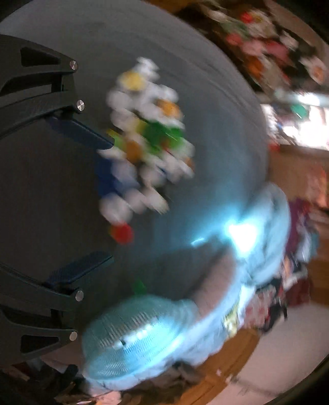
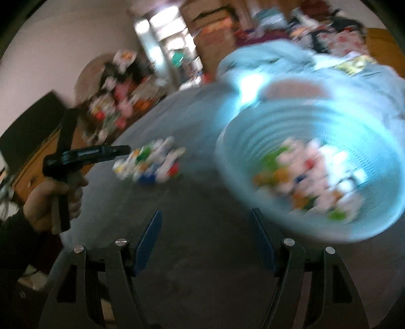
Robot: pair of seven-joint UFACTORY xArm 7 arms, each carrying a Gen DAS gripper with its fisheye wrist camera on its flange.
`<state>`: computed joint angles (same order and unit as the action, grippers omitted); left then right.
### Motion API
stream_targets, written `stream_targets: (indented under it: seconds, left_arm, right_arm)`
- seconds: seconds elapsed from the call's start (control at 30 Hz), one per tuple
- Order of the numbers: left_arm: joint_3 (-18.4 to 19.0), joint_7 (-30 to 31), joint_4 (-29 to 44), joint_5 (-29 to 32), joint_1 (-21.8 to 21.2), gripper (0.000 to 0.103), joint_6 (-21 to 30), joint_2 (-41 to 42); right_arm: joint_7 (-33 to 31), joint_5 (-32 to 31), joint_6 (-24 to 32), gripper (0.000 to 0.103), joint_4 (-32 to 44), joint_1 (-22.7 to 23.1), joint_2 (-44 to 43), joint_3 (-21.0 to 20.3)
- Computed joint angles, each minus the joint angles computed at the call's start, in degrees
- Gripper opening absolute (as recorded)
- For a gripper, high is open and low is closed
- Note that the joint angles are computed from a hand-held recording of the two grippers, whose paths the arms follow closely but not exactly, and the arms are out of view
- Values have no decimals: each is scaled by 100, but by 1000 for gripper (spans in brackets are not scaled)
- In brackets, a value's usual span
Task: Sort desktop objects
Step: 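Return the left gripper to the pile and grasp a white cap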
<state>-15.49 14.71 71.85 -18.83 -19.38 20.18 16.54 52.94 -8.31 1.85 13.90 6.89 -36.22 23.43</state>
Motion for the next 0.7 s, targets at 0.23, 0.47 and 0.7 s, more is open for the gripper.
stream_targets:
  seconds: [0.23, 0.47, 0.7]
  left_arm:
    - [-108, 279, -446, -91, 228, 86, -267, 348]
    - [-174, 164, 420, -174, 346, 85, -356, 1113]
    - [-499, 471, 1233, 384, 469, 87, -289, 1821]
  right_arm:
    - [469, 75, -684, 66, 230, -494, 1416, 907]
    - [699, -35, -432, 66, 368, -671, 1809, 1086]
    - [955, -395, -268, 66, 533, -777, 2046, 1127]
